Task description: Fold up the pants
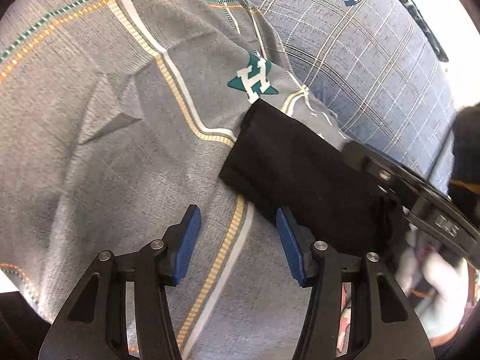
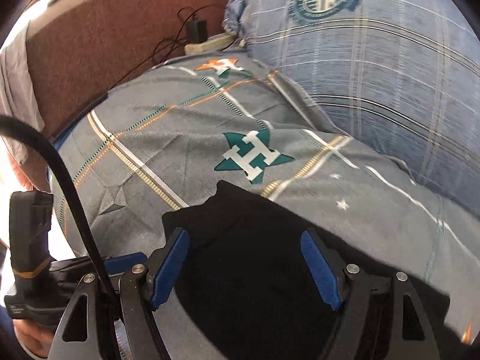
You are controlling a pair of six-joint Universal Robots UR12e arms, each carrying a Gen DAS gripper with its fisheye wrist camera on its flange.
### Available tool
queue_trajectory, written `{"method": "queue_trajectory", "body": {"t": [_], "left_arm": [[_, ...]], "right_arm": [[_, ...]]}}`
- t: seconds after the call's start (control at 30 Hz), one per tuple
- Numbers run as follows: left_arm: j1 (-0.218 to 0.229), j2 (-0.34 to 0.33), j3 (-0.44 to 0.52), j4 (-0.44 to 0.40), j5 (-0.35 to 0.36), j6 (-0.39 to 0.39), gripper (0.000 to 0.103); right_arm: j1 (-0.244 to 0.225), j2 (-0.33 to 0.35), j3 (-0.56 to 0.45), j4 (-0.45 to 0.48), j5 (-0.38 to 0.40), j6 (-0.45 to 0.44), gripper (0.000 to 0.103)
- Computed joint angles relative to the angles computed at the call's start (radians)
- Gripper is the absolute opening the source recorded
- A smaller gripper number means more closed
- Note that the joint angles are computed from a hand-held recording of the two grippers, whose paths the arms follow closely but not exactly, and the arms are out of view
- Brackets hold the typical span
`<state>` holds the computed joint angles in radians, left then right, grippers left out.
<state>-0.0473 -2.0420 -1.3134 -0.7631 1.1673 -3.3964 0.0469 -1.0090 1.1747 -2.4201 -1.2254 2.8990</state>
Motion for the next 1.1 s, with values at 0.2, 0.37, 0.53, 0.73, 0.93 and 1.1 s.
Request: {"method": "queue_trajectory", "body": {"t": [0.2, 0.37, 0.53, 0.73, 0.93, 1.1], "left_arm": [[-0.007, -0.017, 0.021, -0.007, 0.000, 0.016, 0.061], [-0.015, -0.031, 0.035, 0.007, 0.005, 0.027, 0.066], [-0.018, -0.044, 0.043, 0.032, 0.006, 0.036, 0.070], [0.023, -0.054, 0.042, 0.021, -0.201, -0.032, 0.070], [0.055, -0.076, 0.034, 0.072, -0.371, -0.179, 0.072], [0.046, -0.081, 0.045, 0.084, -0.339, -0.172, 0.072]], "right_arm": [[0.009, 0.060, -0.100, 0.105, -0.003, -0.074, 0.076], [0.010, 0.094, -0.153, 0.176, 0.011, -0.102, 0.076], [0.007, 0.119, -0.186, 0.205, 0.043, -0.106, 0.076], [-0.007, 0.136, -0.218, 0.251, 0.109, -0.091, 0.076], [-0.027, 0.133, -0.214, 0.267, 0.189, -0.073, 0.076], [-0.032, 0.141, -0.227, 0.281, 0.202, -0.074, 0.076]]}}
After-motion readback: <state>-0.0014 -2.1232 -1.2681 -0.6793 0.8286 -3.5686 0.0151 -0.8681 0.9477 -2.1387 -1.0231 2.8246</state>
